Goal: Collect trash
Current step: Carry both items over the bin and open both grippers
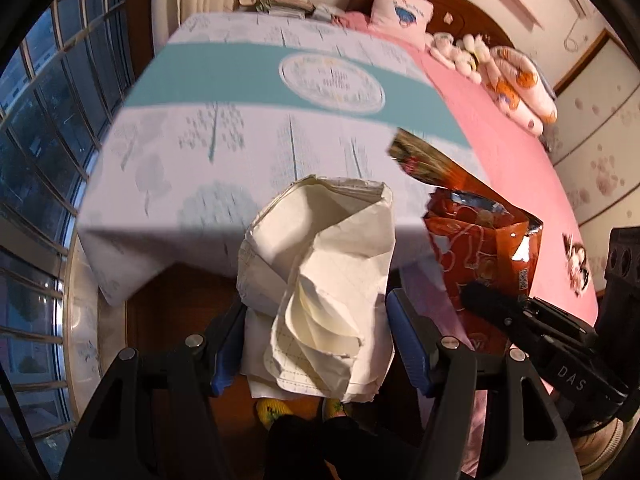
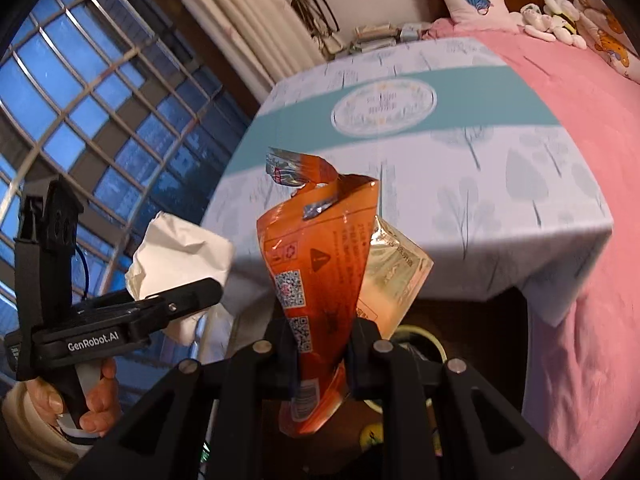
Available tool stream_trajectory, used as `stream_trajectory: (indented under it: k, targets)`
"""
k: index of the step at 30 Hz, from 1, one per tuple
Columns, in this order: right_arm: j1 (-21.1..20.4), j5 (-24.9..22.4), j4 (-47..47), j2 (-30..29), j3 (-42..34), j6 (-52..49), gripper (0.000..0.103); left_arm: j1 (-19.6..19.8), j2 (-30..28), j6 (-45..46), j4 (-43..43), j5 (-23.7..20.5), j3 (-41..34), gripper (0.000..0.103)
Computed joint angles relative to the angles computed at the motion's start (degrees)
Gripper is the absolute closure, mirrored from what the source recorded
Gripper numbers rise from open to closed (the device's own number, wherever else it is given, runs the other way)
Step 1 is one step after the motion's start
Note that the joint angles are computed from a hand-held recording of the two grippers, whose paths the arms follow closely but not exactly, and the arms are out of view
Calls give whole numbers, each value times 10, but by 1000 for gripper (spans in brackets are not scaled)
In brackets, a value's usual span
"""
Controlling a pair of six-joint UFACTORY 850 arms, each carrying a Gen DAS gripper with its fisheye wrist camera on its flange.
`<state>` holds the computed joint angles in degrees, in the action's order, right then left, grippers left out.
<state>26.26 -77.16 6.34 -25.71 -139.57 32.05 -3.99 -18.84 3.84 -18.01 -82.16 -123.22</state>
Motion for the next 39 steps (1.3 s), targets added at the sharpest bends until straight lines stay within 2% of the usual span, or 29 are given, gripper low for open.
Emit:
stream_trajectory:
  k: [2,5,10,13,17,23,30,34,39]
  targets:
    - [5,32,4,49,96,2,86,-10,30,-3,8,15,62,38]
    - [9,71,7,102,202,3,86,-23,62,-10,21,38,136,38]
    - [13,129,14,164,345,-19,86,-44,102,-22,49,87,248,38]
    - [8,179,27,195,435,-38,86,-56,116,-34,67,124,313,38]
    - [0,240,45,217,542,-74,86,-74,115,-60,86,187,398,38]
    - [-11,389,98,223,699,-166,84,-95,83,-85,107,295,502,37]
    - [-22,504,192,174,789,-290,83,-96,18,-83,106,387,559,37]
    - [-24,541,259,148,812,-362,83,-93,-6,-80,116,414,565,37]
    - [-28,563,334,131,820,-440,81,-95,-17,-85,128,435,573,37]
